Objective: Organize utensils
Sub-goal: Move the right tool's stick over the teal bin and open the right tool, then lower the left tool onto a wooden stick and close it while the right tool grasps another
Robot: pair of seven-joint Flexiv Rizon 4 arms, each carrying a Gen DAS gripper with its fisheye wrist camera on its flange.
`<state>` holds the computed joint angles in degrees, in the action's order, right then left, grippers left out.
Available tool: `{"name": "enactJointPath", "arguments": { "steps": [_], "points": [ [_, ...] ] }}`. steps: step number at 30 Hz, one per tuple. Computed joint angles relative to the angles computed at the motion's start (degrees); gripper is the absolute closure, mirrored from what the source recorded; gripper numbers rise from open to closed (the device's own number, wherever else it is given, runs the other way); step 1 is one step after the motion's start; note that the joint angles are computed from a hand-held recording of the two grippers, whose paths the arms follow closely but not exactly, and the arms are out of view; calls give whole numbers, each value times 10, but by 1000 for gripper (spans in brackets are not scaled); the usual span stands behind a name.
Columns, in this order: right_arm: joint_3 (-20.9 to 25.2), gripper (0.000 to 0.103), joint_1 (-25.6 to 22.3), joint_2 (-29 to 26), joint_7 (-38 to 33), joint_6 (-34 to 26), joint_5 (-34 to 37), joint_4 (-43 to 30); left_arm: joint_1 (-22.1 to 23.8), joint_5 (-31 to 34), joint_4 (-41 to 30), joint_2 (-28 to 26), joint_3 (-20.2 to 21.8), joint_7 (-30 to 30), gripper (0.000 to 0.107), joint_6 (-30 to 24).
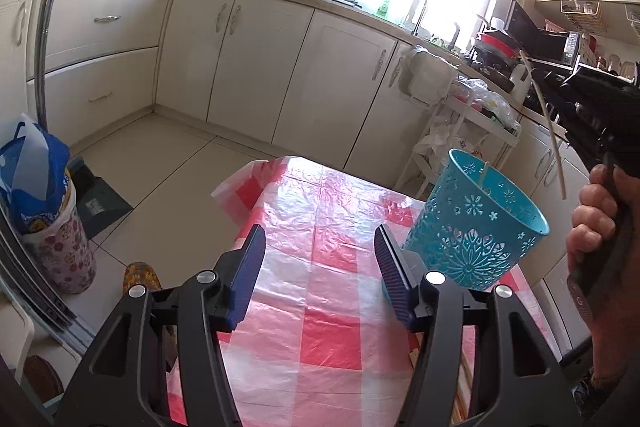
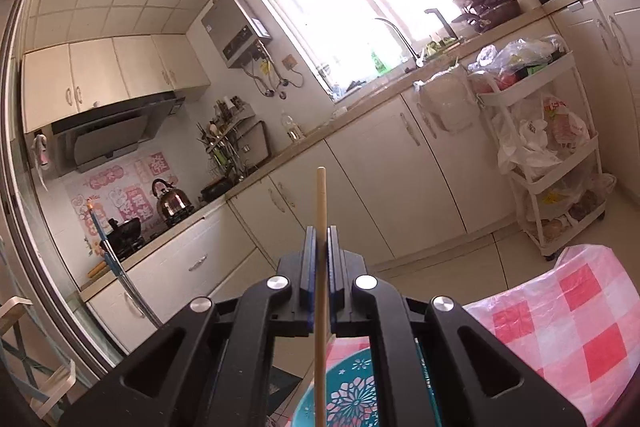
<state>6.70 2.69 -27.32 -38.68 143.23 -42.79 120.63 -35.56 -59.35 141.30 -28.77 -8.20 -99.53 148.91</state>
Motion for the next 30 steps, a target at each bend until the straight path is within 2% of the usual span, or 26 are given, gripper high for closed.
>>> {"name": "enactJointPath", "arguments": {
  "steps": [4,11,14,17,19,21,23,25,28,29,30],
  "points": [
    [-5,96,13,1,-36,-26,7,12,13,30,15,-7,4,-39,53,0],
    [4,86,-16,10,-21,-43,-43,29,10,37,21,0,6,-50,52,-14],
    [1,75,-36,44,-32,-12,-42,74,1,33,22,11,2,-39,48,-30],
    [-16,67,-63,89,-58,8,-55,148,-7,34,24,22,-6,-29,43,-64],
    [-31,67,-82,117,-75,-21,-92,199,-16,35,22,26,-9,-20,41,-90],
    [-46,67,-101,136,-90,-81,-153,237,-38,10,11,26,-12,10,40,-118],
    [-51,69,-105,142,-129,-149,-180,267,-59,-19,-7,21,-16,45,39,-144],
    [-51,73,-120,131,-121,-196,-243,271,-81,-65,-33,13,-18,91,39,-167],
    [-34,75,-102,120,-170,-244,-206,279,-100,-130,-72,-1,-28,148,39,-189],
    [-28,76,-91,116,-192,-252,-175,281,-103,-148,-80,-4,-32,163,39,-192],
    [-25,76,-63,117,-231,-265,-115,286,-108,-185,-96,-10,-39,191,39,-194]
  ]
}}
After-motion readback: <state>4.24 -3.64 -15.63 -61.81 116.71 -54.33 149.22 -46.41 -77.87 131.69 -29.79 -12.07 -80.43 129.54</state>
